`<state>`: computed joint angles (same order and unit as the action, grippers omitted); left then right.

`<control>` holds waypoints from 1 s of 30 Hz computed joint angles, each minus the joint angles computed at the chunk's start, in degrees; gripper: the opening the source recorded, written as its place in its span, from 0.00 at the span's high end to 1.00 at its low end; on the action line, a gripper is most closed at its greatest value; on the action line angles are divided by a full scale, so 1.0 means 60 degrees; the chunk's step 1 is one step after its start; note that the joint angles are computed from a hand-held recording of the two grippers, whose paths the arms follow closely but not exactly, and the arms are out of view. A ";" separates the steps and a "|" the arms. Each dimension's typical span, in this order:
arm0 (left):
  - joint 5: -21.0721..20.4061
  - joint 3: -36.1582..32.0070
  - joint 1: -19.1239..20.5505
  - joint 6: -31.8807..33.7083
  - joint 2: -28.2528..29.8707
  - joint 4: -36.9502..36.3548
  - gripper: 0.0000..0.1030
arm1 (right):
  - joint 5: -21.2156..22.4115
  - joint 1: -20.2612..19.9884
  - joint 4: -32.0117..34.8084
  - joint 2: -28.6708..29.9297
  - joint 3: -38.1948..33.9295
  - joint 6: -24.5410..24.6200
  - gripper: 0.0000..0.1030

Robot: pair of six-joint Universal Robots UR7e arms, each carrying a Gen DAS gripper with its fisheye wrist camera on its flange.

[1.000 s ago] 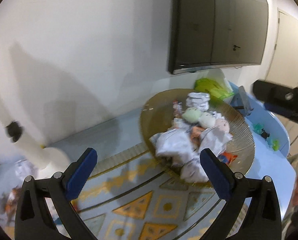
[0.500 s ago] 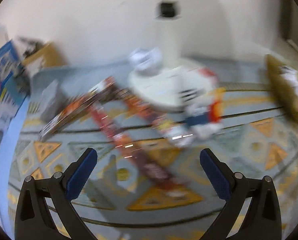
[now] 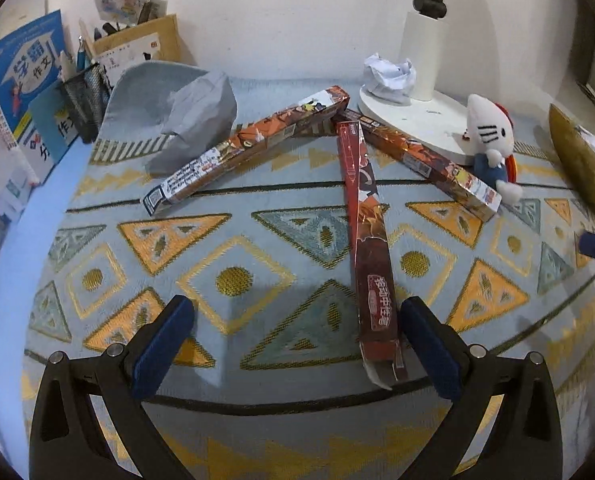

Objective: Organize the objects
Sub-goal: 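Move both grippers back toward the pile, then grasp the dark red snack box with the left gripper while the right grasps the orange Naruto box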

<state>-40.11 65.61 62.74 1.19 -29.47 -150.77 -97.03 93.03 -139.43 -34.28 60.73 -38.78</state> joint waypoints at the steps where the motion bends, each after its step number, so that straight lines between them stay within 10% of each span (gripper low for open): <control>1: 0.0033 -0.0067 0.0000 0.0005 0.0037 0.0048 0.00 | -0.0108 0.0025 0.0383 0.0252 -0.0375 -0.0155 0.00; 12: -0.0014 -0.0246 0.0051 0.0081 0.0182 0.0046 0.00 | -0.0598 0.0159 0.1952 0.2272 -0.3640 -0.0857 0.00; 25: -0.0021 -0.1283 0.0043 0.0135 0.0820 0.0441 0.00 | -0.2371 0.0608 0.0592 0.3534 -0.4919 -0.1525 0.03; 27: 0.0014 -0.1374 0.0040 0.0134 0.0890 0.0466 0.00 | -0.2308 0.0606 0.0356 0.3425 -0.4687 -0.1682 0.11; 30: -0.0117 -0.1480 0.0045 0.0241 0.0970 0.0432 0.08 | -0.1958 0.0594 -0.0252 0.3020 -0.3861 -0.1997 0.61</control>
